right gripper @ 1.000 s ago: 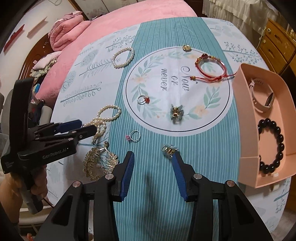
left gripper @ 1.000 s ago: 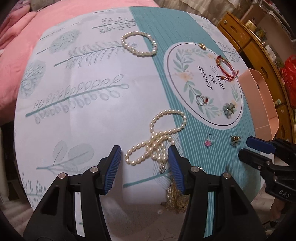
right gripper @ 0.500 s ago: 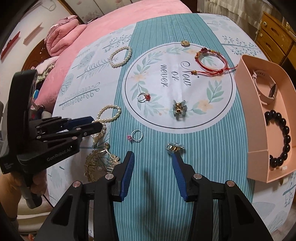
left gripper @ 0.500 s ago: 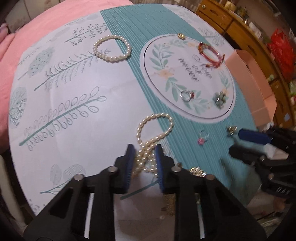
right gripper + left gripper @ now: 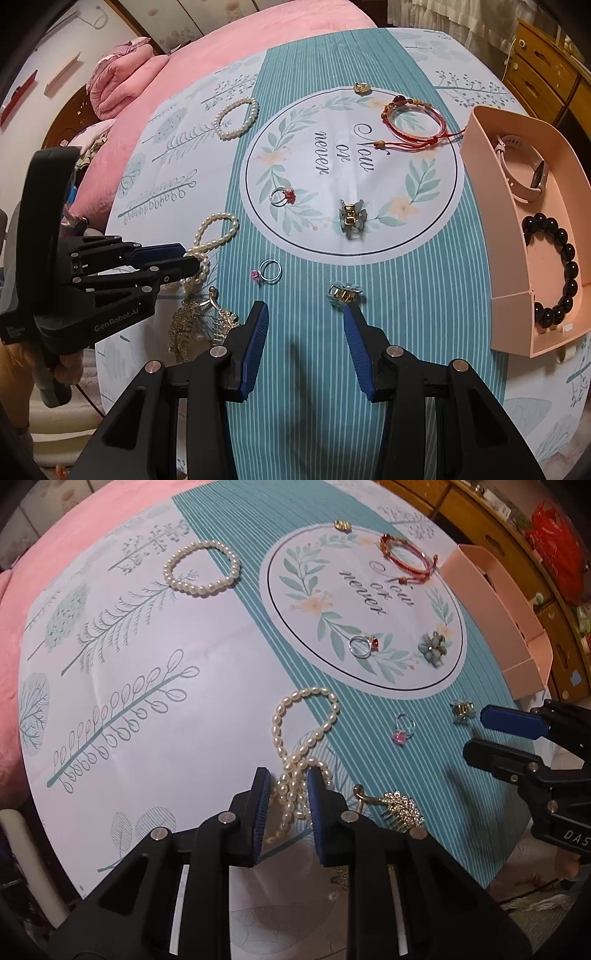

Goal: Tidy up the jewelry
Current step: 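Lower the left tool onto the long pearl necklace and close on it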

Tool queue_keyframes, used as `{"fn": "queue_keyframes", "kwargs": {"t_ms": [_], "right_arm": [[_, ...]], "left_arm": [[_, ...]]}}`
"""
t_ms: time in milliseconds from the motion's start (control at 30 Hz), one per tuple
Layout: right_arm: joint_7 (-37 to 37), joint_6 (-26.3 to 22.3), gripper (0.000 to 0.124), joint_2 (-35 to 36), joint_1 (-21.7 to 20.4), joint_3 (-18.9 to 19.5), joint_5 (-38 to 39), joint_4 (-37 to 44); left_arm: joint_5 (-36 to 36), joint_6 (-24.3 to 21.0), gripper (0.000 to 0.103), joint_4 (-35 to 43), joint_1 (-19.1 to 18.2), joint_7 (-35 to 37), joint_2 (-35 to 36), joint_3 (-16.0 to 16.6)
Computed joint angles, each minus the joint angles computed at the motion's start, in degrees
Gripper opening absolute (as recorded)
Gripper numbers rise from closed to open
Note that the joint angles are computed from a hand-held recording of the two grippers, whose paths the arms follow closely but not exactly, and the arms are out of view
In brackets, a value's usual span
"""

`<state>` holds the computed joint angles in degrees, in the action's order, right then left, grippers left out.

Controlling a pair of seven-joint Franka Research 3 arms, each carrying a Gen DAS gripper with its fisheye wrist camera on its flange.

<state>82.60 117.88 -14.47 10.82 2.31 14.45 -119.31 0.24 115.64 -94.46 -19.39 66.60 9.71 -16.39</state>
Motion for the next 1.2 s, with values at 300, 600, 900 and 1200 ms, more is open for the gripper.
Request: {"fn": "queue_keyframes", "kwargs": {"t_ms": [300,600,900,1200], "right_arm": [[0.2,-0.2,0.043,-0.5,-0.3,-0.3,0.3,0.0],[0.8,0.4,0.043,-1.1,-0.5,-0.3,0.8,-0.7],[1.1,0.4,0.043,-1.1,-0.7,-0.4,0.9,-0.9],[0.9,0.8,0.043,-1.1,-0.4,-0.2,0.9,-0.9]], "left_arm": [[-3.6,-7.6,0.019,7.8,1.2,5.5,4.9,-0.1],[-1.1,-15.4,0.025,17.5,0.1,9.3,10.9,0.0],[3.4,-18.1,0.033,22.6,-3.2,10.5,14.1,0.0],[2.5,-14.6,0.007,19.0,-3.2,5.8,11.5,0.4]]}}
